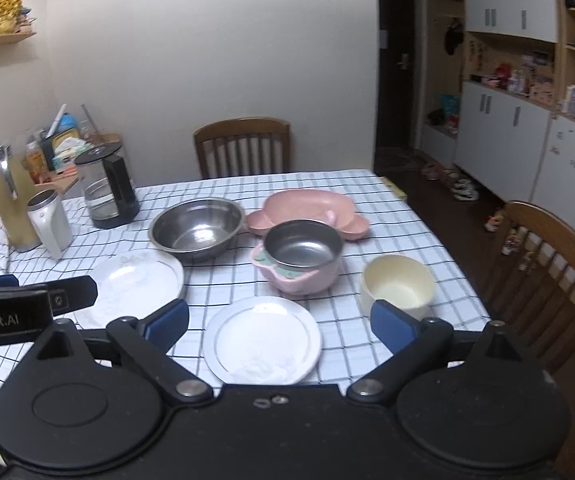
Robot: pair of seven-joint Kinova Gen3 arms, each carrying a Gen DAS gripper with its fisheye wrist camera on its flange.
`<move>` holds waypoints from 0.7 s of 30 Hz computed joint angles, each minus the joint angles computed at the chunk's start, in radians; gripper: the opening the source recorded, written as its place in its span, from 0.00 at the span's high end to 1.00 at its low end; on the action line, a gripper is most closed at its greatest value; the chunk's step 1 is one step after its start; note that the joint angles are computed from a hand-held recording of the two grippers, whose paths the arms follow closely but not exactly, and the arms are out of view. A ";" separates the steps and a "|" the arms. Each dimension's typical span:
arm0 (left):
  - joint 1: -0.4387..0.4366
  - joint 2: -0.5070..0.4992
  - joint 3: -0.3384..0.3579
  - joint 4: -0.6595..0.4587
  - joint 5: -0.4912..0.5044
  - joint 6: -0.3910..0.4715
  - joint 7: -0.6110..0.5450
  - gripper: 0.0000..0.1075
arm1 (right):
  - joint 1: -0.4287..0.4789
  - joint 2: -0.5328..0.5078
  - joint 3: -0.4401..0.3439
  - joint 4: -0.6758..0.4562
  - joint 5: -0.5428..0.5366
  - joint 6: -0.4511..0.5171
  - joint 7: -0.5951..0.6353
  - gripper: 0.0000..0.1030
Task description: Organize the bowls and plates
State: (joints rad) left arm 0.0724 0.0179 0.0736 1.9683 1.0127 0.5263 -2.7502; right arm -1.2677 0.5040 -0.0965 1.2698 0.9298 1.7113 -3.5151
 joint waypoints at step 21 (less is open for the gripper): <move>0.386 0.514 -0.411 -0.511 -0.622 -0.033 0.845 0.05 | 0.472 0.074 0.037 0.047 -0.185 -0.768 0.591 0.32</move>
State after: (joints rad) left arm 0.4583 0.5318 -0.3378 1.4576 0.3903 0.4933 -1.9057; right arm -0.7957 0.5782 -0.0593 1.3170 0.7451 0.9431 -2.9237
